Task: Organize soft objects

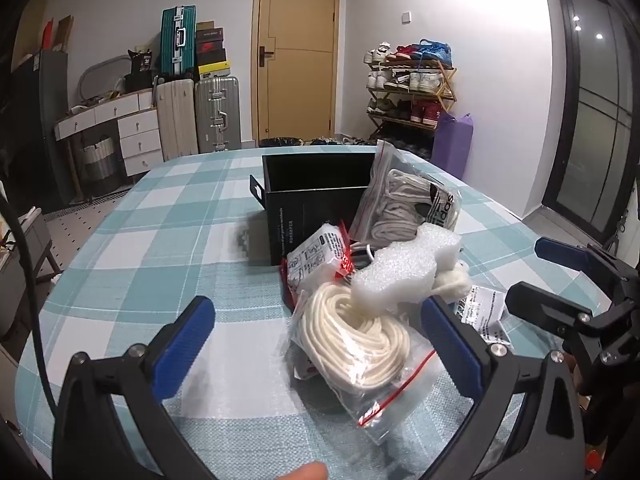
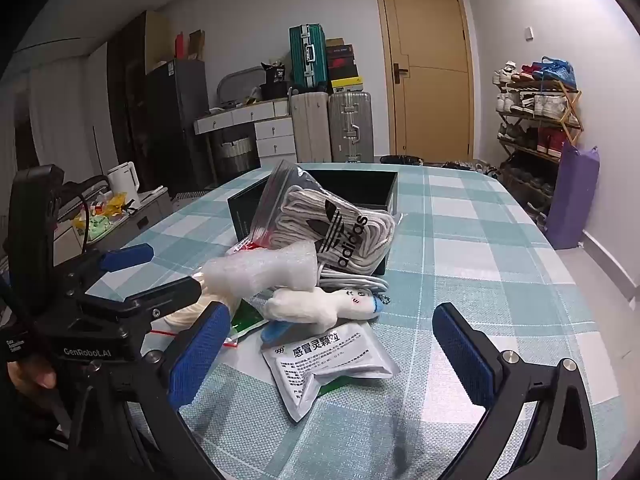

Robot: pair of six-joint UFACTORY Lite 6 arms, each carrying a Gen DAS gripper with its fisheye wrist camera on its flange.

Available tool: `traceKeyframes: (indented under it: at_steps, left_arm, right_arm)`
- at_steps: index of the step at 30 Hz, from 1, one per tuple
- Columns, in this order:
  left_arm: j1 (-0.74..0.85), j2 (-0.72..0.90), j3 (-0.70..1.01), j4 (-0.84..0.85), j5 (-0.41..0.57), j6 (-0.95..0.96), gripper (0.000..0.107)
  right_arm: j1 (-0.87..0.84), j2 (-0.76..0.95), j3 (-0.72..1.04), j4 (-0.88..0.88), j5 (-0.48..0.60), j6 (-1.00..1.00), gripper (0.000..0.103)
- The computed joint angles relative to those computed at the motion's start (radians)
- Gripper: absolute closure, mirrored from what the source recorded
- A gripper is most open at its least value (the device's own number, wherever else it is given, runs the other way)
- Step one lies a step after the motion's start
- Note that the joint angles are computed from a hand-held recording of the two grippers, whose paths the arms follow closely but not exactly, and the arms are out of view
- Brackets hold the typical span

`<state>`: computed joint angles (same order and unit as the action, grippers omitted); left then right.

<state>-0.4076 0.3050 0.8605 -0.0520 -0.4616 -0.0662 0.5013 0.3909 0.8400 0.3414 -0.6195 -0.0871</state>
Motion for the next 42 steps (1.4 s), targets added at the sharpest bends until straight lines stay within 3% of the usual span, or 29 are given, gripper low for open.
traceKeyframes:
  at_steps: [3, 6, 15, 42]
  left_arm:
    - [-0.017, -0.008, 0.0, -0.071, -0.006, 0.078, 0.004]
    - [-0.032, -0.024, -0.039, -0.103, -0.049, 0.113, 0.004]
    - [-0.043, 0.001, -0.003, -0.168, -0.028, 0.167, 0.004]
    - [-0.028, 0.0, -0.008, -0.147, -0.04, 0.153, 0.004]
  right_arm:
    - [-0.005, 0.006, 0.024, 0.0, 0.038, -0.005, 0.0]
    - [-0.018, 0.005, 0.017, -0.025, 0.025, 0.015, 0.0]
    - [-0.001, -0.003, -0.007, 0.02, -0.023, -0.043, 0.0]
    - [-0.005, 0.001, -0.007, 0.002, -0.026, -0.027, 0.0]
